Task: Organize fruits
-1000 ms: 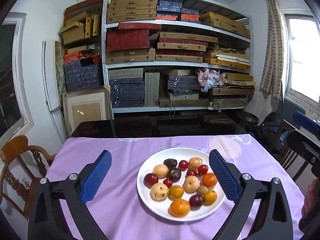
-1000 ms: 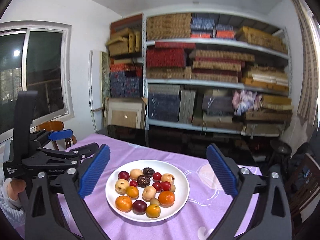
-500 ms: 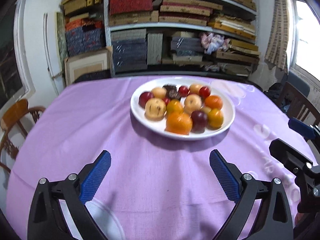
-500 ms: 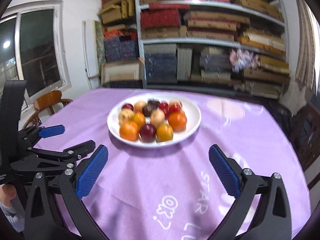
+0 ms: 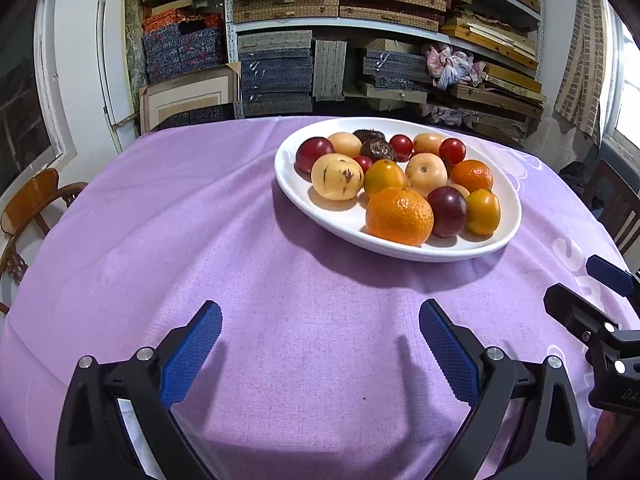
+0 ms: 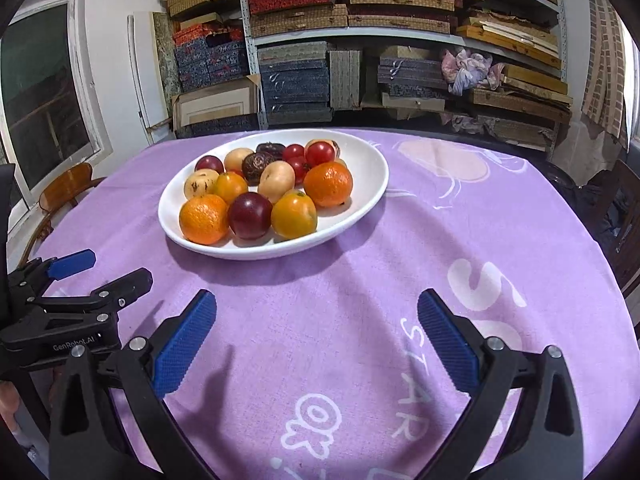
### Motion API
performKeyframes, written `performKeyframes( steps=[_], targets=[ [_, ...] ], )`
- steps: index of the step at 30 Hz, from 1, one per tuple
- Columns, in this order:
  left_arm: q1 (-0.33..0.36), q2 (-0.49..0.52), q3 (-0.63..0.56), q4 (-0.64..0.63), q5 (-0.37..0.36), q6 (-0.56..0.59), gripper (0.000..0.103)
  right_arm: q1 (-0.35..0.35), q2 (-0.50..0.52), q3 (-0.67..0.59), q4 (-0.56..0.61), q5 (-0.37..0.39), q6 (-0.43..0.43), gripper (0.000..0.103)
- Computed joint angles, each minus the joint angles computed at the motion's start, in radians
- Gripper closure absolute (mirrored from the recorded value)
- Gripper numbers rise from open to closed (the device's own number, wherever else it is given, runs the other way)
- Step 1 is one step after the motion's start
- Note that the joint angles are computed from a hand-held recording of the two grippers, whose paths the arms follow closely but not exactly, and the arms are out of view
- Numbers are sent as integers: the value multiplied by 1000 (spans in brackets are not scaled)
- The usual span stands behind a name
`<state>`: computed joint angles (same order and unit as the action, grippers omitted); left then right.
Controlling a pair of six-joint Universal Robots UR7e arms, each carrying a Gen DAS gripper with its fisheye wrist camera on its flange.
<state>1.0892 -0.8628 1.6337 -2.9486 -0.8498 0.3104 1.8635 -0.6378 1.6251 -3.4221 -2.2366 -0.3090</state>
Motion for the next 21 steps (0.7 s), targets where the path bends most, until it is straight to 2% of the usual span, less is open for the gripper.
performKeyframes(
  steps=[5, 14, 21],
  targets=[
    [-1, 7, -5, -10, -33, 26, 3, -7, 1, -12, 32, 7, 15, 4],
    [-24, 49, -29, 19, -15, 95, 3, -17, -7, -16, 62, 1, 24, 4],
    [-17, 55, -51, 69, -54, 75, 3, -31, -21, -18, 122, 11, 41, 4]
  ],
)
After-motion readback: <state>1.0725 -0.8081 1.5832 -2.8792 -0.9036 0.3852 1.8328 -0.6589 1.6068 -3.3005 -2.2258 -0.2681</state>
